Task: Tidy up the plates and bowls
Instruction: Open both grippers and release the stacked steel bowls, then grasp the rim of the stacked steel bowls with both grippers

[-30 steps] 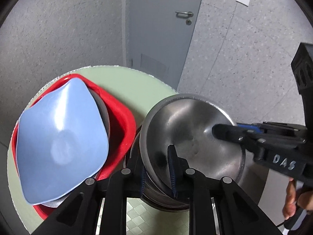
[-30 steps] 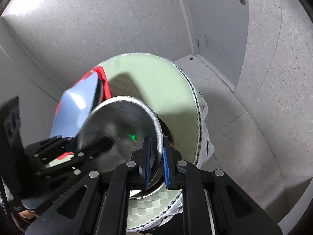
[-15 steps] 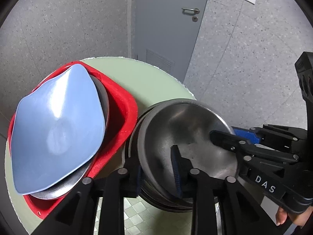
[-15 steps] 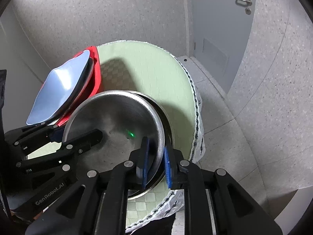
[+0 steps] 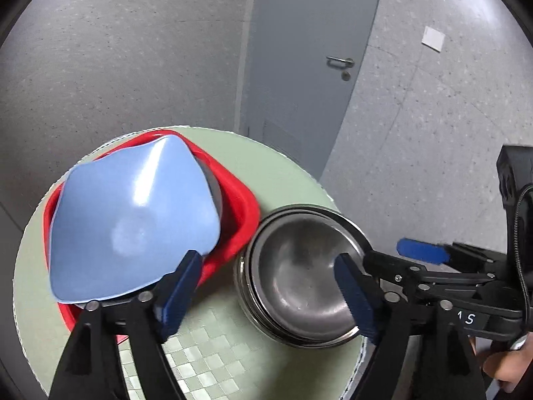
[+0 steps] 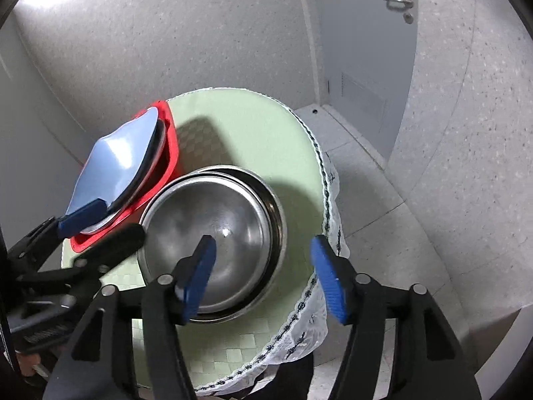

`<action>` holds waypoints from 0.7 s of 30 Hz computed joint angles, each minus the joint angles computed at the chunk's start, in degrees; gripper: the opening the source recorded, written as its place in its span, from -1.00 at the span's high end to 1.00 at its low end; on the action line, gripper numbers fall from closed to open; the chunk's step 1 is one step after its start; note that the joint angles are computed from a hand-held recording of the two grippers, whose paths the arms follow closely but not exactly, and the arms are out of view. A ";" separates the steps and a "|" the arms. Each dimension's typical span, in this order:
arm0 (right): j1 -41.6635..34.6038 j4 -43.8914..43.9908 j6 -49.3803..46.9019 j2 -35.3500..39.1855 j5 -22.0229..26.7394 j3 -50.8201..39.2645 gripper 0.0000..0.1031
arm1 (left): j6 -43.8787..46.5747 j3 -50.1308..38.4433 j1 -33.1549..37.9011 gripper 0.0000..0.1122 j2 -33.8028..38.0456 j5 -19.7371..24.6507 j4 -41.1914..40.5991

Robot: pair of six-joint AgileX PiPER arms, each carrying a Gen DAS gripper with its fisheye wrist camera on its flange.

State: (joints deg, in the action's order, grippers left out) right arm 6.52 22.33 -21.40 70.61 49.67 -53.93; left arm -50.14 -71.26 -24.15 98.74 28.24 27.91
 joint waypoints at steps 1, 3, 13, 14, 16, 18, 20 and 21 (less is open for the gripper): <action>-0.80 0.82 -0.52 0.69 0.16 0.13 -0.21 | -1.13 -0.30 -0.07 -0.40 0.68 0.64 0.20; -1.88 2.03 -1.11 2.01 0.34 0.45 -0.21 | 0.41 -0.51 0.04 -0.40 1.48 1.14 -2.37; -5.87 8.83 -6.67 6.50 2.43 0.38 -0.21 | -4.30 -1.82 -1.86 -0.40 2.47 5.45 -2.33; -5.92 9.06 -6.96 6.79 2.49 0.31 -0.21 | -3.33 -1.89 -1.46 -0.40 2.59 5.30 -3.64; -6.27 9.72 -7.73 7.45 2.80 0.21 -0.21 | -2.85 -1.75 -0.86 -0.40 2.61 5.69 -5.50; -6.31 10.02 -8.17 8.56 3.11 -0.28 -0.21 | -1.05 -2.32 -0.16 -0.39 2.96 6.19 -7.65; -6.31 10.30 -8.46 9.25 3.18 -0.40 -0.21 | 2.94 -2.70 1.06 -0.34 3.90 6.00 -12.45; -6.34 10.52 -8.81 9.84 3.34 -0.53 -0.21 | 5.08 -3.29 1.80 -0.25 5.00 6.17 -15.44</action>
